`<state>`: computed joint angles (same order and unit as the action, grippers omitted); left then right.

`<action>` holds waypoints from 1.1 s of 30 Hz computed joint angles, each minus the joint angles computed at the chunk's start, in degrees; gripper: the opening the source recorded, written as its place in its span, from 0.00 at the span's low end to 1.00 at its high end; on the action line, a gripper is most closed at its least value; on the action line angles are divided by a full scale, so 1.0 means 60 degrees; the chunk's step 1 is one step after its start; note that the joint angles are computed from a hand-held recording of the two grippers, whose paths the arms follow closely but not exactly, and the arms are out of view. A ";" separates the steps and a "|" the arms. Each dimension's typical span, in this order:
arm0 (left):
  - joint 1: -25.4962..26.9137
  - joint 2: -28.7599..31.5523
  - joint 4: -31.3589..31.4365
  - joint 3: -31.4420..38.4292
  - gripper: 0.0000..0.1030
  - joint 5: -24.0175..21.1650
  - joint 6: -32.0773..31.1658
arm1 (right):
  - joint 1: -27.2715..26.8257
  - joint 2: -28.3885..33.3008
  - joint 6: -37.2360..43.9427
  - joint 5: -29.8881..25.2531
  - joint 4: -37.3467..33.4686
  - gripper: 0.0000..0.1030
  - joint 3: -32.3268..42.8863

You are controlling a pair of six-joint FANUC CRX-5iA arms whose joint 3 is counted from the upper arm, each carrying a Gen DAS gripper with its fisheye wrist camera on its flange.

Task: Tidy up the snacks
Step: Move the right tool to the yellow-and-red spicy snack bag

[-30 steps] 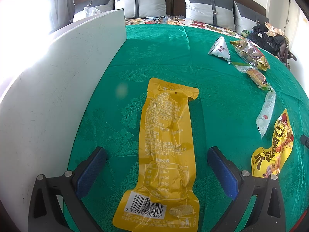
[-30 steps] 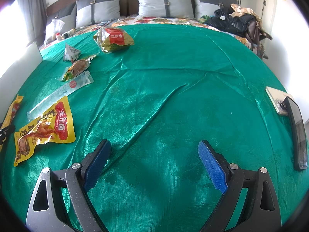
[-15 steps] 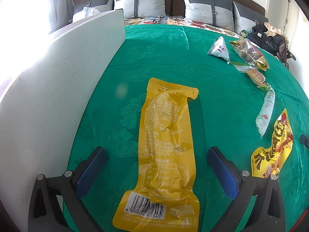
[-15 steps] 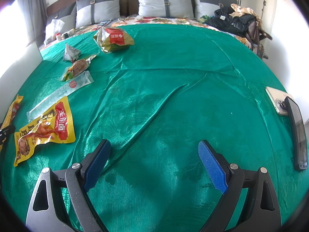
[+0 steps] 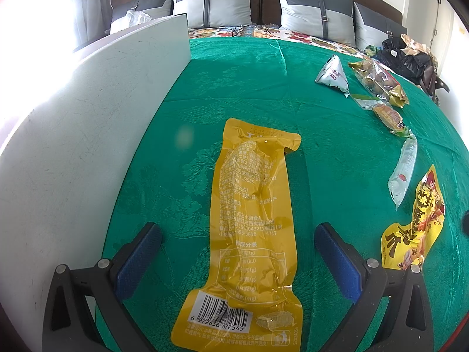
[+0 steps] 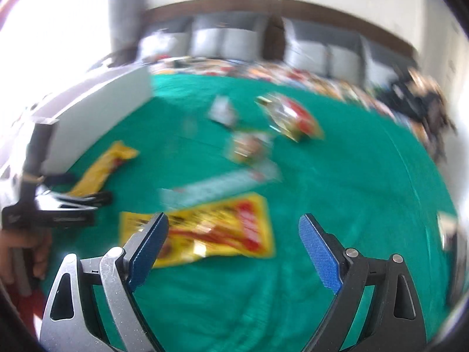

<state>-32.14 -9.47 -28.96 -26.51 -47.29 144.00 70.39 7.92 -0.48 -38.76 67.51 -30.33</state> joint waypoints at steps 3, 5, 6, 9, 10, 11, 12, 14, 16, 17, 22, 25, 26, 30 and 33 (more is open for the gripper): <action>-0.0001 -0.0001 -0.0004 0.0004 1.00 -0.0007 0.0005 | -0.0068 0.0700 0.1254 0.0357 -0.0916 0.90 0.0773; 0.0000 -0.0002 -0.0004 0.0002 1.00 -0.0002 0.0006 | -0.0071 0.1100 0.2368 0.0491 -0.2027 0.88 0.1233; -0.0005 0.0003 -0.0008 0.0002 1.00 0.0000 0.0015 | -0.0012 0.1287 0.3103 0.0287 -0.2516 0.88 0.1459; -0.0005 0.0003 -0.0008 0.0002 1.00 0.0000 0.0015 | 0.0011 0.1162 0.3260 0.0241 -0.1664 0.88 0.0893; -0.0005 0.0006 -0.0010 0.0003 1.00 0.0001 0.0019 | 0.0000 0.1027 0.3256 0.0157 -0.1485 0.88 0.0659; -0.0005 0.0006 -0.0010 0.0003 1.00 0.0001 0.0019 | -0.0039 0.0851 0.3157 0.0031 -0.1290 0.88 0.0395; -0.0005 0.0006 -0.0010 0.0003 1.00 0.0001 0.0019 | -0.0109 0.0654 0.2985 -0.0101 -0.1104 0.88 0.0099; -0.0004 0.0008 -0.0012 0.0004 1.00 0.0003 0.0021 | -0.0211 0.0407 0.2447 -0.0612 -0.0806 0.88 -0.0330; -0.0004 0.0010 -0.0014 0.0005 1.00 0.0004 0.0022 | -0.0158 0.0201 0.2049 -0.1443 -0.0758 0.88 -0.0603; -0.0004 0.0010 -0.0014 0.0005 1.00 0.0004 0.0022 | -0.0125 0.0082 0.1766 -0.1664 -0.0670 0.88 -0.0735; -0.0002 0.0011 -0.0015 0.0005 1.00 0.0005 0.0022 | -0.0251 -0.0966 -0.0073 -0.1156 -0.0684 0.89 -0.1353; 0.0001 0.0009 -0.0016 0.0005 1.00 0.0001 0.0025 | -0.0373 -0.1234 -0.0898 -0.0539 -0.0912 0.89 -0.1417; 0.0001 0.0011 -0.0016 0.0004 1.00 0.0007 0.0025 | -0.0424 -0.1268 -0.1094 -0.0398 -0.0939 0.89 -0.1427; 0.0004 0.0008 -0.0016 0.0000 1.00 0.0013 0.0018 | -0.0497 -0.1309 -0.1402 -0.0258 -0.1093 0.89 -0.1521; 0.0004 0.0007 -0.0016 -0.0002 1.00 0.0015 0.0023 | -0.0505 -0.1383 -0.1738 -0.0329 -0.1026 0.89 -0.1701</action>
<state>-32.12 -9.43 -29.06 -26.52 -47.20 144.14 67.36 -0.38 -10.91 -40.73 61.35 -40.53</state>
